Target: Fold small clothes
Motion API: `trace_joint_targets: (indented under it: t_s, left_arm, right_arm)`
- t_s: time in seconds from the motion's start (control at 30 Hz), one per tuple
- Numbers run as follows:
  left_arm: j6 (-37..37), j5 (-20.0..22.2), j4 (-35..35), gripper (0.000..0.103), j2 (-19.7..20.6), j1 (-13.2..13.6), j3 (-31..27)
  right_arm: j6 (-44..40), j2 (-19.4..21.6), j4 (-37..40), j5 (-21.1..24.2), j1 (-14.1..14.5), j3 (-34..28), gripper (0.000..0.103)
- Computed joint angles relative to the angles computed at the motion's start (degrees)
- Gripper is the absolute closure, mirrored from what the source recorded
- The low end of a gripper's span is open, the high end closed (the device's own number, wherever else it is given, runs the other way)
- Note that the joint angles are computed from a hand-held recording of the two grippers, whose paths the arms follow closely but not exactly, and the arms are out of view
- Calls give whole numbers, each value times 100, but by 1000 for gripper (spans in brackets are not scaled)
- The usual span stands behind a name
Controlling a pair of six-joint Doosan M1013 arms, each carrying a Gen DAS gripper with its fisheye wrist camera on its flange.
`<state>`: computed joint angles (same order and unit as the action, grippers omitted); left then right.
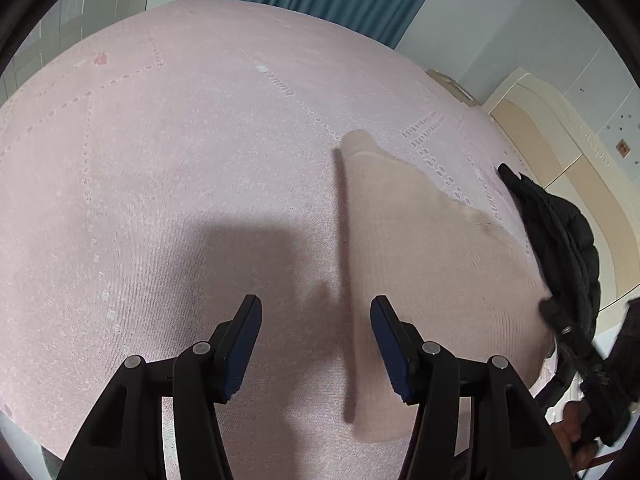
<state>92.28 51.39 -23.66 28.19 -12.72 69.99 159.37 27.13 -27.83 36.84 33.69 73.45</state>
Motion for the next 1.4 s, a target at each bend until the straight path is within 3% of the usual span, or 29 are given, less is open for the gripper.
trace_joint_targets:
  t_s: [0.1,0.13,0.17,0.23,0.27,0.3,0.43,0.6,0.67,0.87,0.97,1.0,1.07,1.2,1.3,1.4]
  left_arm:
    - [46,78,-185,49,60,53,-10]
    - [33,118,-200,49,79,68,-26]
    - [42,161,-242,49,98,85,-42]
    - [151,215,-369,49,116,129,-64]
    - [177,219,-368,49,121,132,-84]
    - [200,221,-324,49,131,137,-114]
    - [294,256,-458,49,172,211,-214]
    - [548,243,-774,49,181,313,-288]
    - [632,251,-836,49,177,335,-302]
    - [673,284,-847,49,178,366,-337]
    - [599,268,-838,49,162,384,-342]
    - [580,259,-834,49,156,394,-342]
    - [540,253,-826,49,148,425,-361]
    - [538,142,-800,49,105,505,-349]
    - [577,68,-921,49,101,580,-328]
    - [639,4,-1028,49,106,636,-290]
  right_arm:
    - [146,215,483,920,-55,-144,95]
    - [187,248,566,1007,-59,-153,94]
    - [268,248,504,980,-48,-135,92]
    - [399,219,420,858,-41,-131,75]
    - [406,209,490,767,-65,-133,57]
    - [374,198,600,634,-105,-114,50]
    - [-185,431,1453,565,-315,-342,45]
    - [-851,508,2949,-302,-590,-58,39]
    - [-1079,488,3304,-605,-620,85,40]
    - [-2081,504,4315,-647,-743,88,65]
    - [-2337,365,4632,-913,-782,144,68]
    - [-2375,279,4689,-1044,-766,212,69]
    - [-1977,165,4107,-1089,-682,132,69]
    - [-757,63,2255,-314,-463,-353,69]
    - [-414,294,1215,1346,-275,-1240,69]
    - [-489,617,822,2255,-200,-1971,69]
